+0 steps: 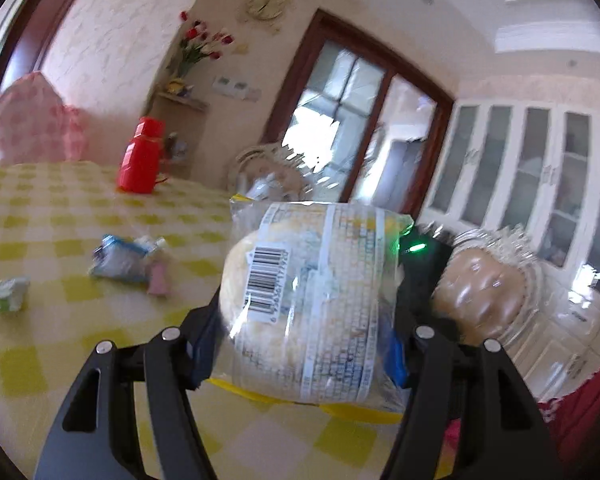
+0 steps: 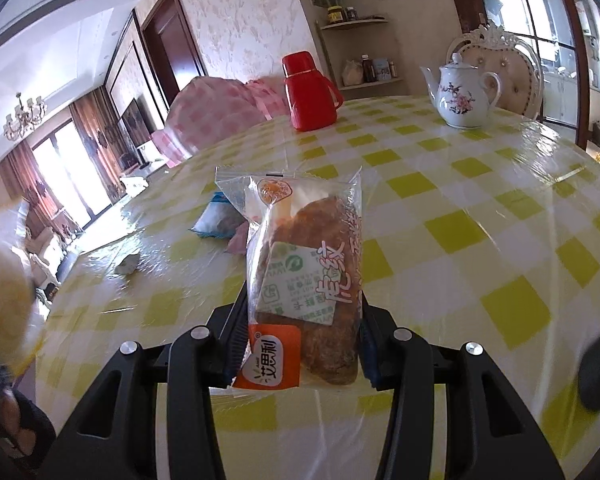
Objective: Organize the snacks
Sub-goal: 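Lift the bread bag with the left tool while the right tool holds the roll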
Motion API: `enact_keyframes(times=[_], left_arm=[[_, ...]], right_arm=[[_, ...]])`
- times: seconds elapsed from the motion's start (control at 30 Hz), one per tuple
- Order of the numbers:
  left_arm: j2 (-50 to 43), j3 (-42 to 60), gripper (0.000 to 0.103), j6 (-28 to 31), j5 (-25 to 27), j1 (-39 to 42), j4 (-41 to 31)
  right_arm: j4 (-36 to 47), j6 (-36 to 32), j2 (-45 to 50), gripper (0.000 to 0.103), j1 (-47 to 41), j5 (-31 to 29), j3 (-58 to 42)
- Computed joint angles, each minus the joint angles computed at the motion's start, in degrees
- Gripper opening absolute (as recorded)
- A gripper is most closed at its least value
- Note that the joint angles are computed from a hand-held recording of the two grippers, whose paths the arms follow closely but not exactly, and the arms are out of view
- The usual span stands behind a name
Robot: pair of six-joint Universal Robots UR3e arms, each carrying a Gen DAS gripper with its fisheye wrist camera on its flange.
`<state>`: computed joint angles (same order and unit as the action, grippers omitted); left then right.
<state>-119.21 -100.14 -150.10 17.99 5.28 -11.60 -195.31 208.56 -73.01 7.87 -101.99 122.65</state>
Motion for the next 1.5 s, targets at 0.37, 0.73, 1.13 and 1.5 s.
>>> enact_keyframes(times=[0.37, 0.73, 1.13, 1.5], left_arm=[[9.92, -15.56, 0.065, 3.50, 23.11, 0.62, 8.85], [18.26, -26.64, 0.065, 11.71, 20.41, 12.13, 5.99], [30.52, -28.71, 0.065, 17.88, 21.10, 26.73, -16.67], [37.64, -26.47, 0.066, 26.05, 23.12, 44.42, -29.70]], right_arm=[[0.01, 6.72, -0.57, 0.046, 10.51, -5.40, 3.04], [9.08, 7.19, 6.30, 0.046, 20.58, -8.21, -10.23], [21.14, 3.97, 16.87, 0.046, 30.51, -8.84, -32.45], [34.98, -1.67, 29.80, 0.046, 37.93, -7.58, -59.17]])
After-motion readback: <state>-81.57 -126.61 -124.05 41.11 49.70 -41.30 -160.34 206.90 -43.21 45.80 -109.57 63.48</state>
